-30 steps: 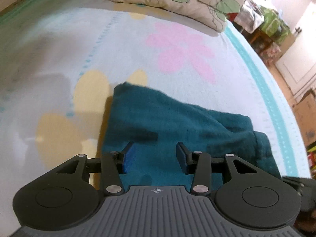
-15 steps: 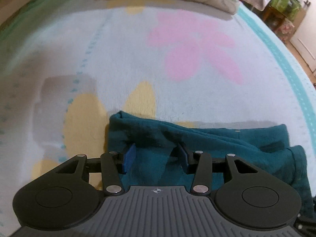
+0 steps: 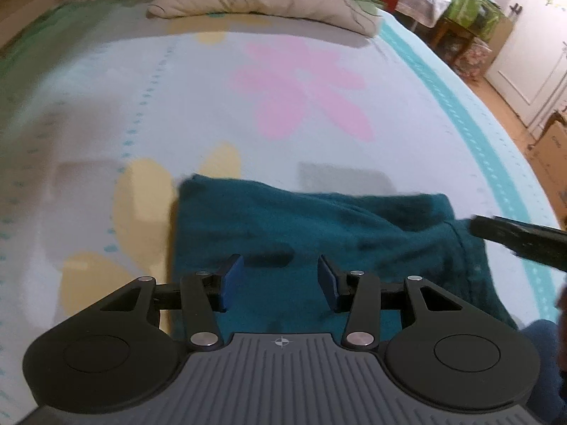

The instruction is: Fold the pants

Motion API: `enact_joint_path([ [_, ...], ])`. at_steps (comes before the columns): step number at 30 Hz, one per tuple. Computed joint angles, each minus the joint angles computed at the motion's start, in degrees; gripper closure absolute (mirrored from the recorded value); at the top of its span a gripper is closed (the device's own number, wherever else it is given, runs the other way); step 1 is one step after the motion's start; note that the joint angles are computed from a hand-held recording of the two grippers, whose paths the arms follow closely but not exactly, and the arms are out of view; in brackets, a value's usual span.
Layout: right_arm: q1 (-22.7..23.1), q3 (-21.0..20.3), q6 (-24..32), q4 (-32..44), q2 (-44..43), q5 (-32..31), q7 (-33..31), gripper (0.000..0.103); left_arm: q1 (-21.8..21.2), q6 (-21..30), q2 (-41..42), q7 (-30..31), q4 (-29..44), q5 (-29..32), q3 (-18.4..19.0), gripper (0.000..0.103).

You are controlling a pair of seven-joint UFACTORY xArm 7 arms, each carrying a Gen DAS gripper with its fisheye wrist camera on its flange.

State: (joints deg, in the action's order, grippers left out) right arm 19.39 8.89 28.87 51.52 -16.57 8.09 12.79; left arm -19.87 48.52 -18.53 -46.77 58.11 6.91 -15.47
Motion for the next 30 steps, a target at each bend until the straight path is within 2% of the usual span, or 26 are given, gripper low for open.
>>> enact_joint_path([
  [2, 0.12, -0.84, 1.90, 0.69, 0.94, 1.28, -0.59, 0.047, -0.39, -0.74, 0.59, 0.28, 0.03, -0.50, -0.06, 0.058],
  [4, 1.08, -2.56, 2.91, 0.11, 0.64, 5.52, -3.04, 0.047, -0.79, -1.63, 1.60, 0.86, 0.41, -1.08, 0.05, 0.058],
  [5, 2.31, -4.00, 1.76, -1.21, 0.03, 10.19, -6.32, 0.054, -0.84, -1.99, 2.17, 0.62, 0.72, -0.94, -0.11, 0.058],
  [6, 4.62, -6.31, 0.28, -2.86, -0.87, 15.04, -10.38, 0.066, -0.89, -2.36, 2.82, 0.40, 1.21, -0.71, -0.23, 0.058],
  [7, 4.77, -6.45, 0.10, -3.59, -1.79, 17.48, -12.85, 0.089, -1.00, -2.80, 3.37, 0.17, 1.62, -0.59, -0.30, 0.058],
  [10, 3.96, -4.74, 1.59, -5.93, -5.60, 14.76, -15.66, 0.090, -1.51, -4.61, 5.48, -0.06, 3.04, -0.96, -0.09, 0.058],
  [14, 2.85, -3.45, 6.57, -7.09, -6.83, 11.89, -14.87, 0.090, -2.68, -7.14, 8.83, 0.33, 5.07, -1.32, 0.03, 0.058],
  [18, 2.63, -3.58, 5.62, -8.26, -6.17, 13.94, -12.36, 0.090, -4.61, -9.07, 12.86, 3.61, 7.12, -1.83, 0.12, 0.058],
  [22, 2.20, -2.88, 3.49, -8.64, -5.31, 12.98, -11.47, 0.090, -6.06, -7.59, 17.75, 3.75, 9.98, 0.37, 0.34, 0.058],
  [25, 1.34, -1.18, 0.47, -9.23, -4.75, 9.96, -8.93, 0.090, -7.17, -8.44, 20.28, 0.98, 10.80, 3.52, 0.99, 0.058],
  [27, 0.03, 0.54, -1.32, -8.86, -3.33, 5.38, -6.84, 0.089, -7.78, -8.38, 20.82, 0.22, 11.48, 4.34, 1.36, 0.058],
  [29, -1.06, 1.81, -0.86, -8.08, -2.79, 0.72, -4.54, 0.088, -8.15, -6.96, 20.90, 0.96, 12.44, 4.10, 1.60, 0.058],
  [30, -0.73, 1.43, -0.49, -8.16, -3.08, 0.37, -4.36, 0.087, -8.25, -6.62, 20.36, 1.30, 12.42, 3.72, 1.69, 0.058],
])
